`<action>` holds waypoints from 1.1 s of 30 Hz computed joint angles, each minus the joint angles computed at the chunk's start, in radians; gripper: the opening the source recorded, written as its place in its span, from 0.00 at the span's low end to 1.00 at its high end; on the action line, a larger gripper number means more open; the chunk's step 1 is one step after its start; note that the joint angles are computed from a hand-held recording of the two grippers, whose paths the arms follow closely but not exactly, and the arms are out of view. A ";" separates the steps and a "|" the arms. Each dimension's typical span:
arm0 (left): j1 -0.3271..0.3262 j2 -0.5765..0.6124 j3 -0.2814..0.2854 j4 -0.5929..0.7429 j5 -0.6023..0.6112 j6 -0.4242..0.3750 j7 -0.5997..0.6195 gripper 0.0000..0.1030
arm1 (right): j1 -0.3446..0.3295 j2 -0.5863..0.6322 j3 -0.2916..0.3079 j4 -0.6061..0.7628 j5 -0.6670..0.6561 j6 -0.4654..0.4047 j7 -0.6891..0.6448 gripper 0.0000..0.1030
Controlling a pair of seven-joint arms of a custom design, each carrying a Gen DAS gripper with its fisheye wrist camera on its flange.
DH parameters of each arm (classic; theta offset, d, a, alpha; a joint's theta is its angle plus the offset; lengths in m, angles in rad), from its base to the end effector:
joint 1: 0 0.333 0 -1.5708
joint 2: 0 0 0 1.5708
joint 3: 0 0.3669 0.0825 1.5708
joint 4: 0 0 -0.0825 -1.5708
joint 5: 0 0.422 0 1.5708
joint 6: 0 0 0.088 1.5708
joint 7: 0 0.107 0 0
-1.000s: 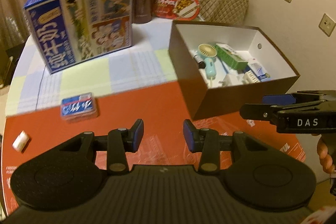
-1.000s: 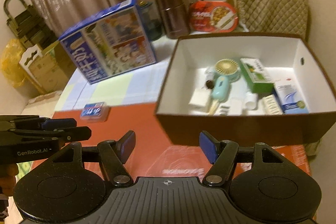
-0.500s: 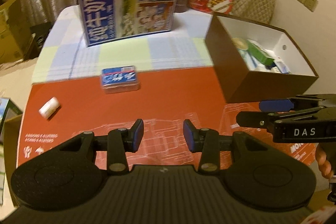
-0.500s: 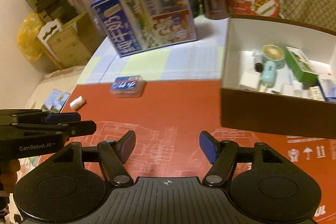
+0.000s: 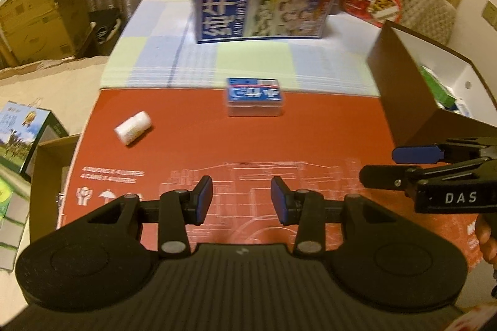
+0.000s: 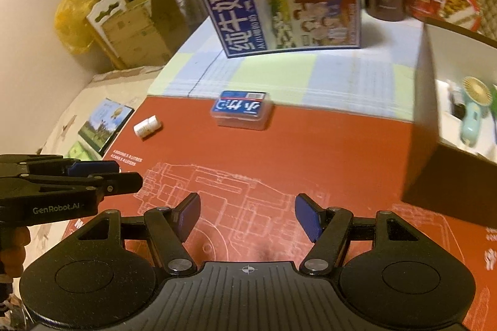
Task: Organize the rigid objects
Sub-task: 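Reach the left tool to the white pill bottle while the right tool approaches the clear floss case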
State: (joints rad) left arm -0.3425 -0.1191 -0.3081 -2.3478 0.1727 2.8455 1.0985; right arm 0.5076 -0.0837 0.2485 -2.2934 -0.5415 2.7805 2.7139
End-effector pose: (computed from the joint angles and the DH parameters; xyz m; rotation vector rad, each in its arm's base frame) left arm 0.4351 -0.3475 0.4738 -1.5996 2.2555 -0.8021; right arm 0.3958 0.4081 0.4705 -1.8508 1.7208 -0.3315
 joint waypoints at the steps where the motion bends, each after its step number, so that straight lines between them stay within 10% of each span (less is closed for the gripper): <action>1: 0.008 0.003 0.002 -0.001 0.011 0.002 -0.009 0.36 | -0.002 0.016 -0.002 0.010 -0.003 0.009 -0.005 0.63; 25: 0.081 0.224 0.119 0.135 0.302 0.085 -0.097 0.43 | 0.078 0.338 -0.183 0.293 -0.030 0.099 -0.180 0.63; 33: 0.095 0.312 0.133 0.187 0.218 0.133 0.053 0.43 | 0.078 0.462 -0.231 0.405 0.048 0.137 -0.299 0.63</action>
